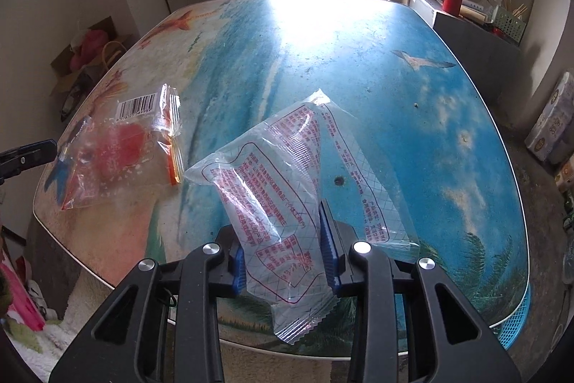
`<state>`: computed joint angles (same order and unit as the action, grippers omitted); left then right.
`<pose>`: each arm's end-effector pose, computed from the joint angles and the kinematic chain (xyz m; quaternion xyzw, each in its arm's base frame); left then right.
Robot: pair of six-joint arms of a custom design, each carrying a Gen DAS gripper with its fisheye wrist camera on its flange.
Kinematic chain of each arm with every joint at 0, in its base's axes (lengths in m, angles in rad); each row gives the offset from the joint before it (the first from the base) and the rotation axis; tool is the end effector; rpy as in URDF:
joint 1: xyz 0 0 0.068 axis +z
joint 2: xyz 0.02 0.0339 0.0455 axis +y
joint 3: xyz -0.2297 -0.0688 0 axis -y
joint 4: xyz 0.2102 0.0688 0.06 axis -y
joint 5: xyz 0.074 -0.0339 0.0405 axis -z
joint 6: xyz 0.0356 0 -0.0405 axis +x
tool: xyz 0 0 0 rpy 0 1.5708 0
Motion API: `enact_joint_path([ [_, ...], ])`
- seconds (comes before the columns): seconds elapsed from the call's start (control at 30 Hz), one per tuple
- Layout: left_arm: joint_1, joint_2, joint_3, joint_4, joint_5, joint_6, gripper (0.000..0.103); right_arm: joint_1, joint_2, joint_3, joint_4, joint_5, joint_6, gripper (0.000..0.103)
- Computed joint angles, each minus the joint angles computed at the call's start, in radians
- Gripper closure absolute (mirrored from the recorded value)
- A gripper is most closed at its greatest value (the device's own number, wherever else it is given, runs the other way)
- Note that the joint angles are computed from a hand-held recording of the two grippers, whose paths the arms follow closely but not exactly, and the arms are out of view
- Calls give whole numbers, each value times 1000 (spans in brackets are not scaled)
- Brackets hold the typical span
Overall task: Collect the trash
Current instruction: 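Lift the clear bag with the right gripper while the left gripper regrasps the red-filled bag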
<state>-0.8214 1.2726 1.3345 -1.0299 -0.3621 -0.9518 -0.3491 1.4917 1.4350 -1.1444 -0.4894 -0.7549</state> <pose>0.1587 -0.1521 0.3176 -0.1145 0.9338 -0.1176 0.3178 0.2437 -0.0709 0.2922 -0.2358 0.9251 0.1093 0.2767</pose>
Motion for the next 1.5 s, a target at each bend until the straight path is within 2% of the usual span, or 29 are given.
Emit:
enact_joint_path([
  [0.1,-9,28,61,1,-29,99,33,-6,24,24,-21,-13,4,68],
  [0.17,-42,75,111,14,-71,191,30,-7,34,30,-30,-17,9,67],
  [0.2,-56,105,137,22,-87,235,25,-7,39,32,-32,-19,9,67],
  [0.27,-72,188,214,15,-90,315,23,-6,40,30,-32,-16,14,67],
  [0.4,-57,311,294,21,-29,447,20,-9,35,27,-33,-22,15,67],
  [0.53,-42,427,354,-17,6,517,20,-15,43,37,-41,-30,12,66],
  [0.7,-51,511,393,-72,-34,550,19,-15,42,32,-37,-32,11,64],
  [0.87,-29,486,351,-27,-19,542,20,-12,44,29,-34,-32,13,64],
  [0.97,-16,466,321,4,-6,544,29,-12,45,27,-32,-33,15,64],
  [1.03,-6,446,297,30,30,538,43,-11,47,24,-27,-33,16,64],
  [1.07,-3,437,283,45,46,532,45,-10,45,20,-23,-32,18,64],
  [1.17,5,412,245,90,79,525,62,-5,33,1,-4,-29,24,64],
  [1.37,11,393,213,134,93,496,77,7,6,-35,34,-22,41,64],
  [1.5,14,387,205,149,99,466,92,16,-7,-49,54,-13,55,68],
])
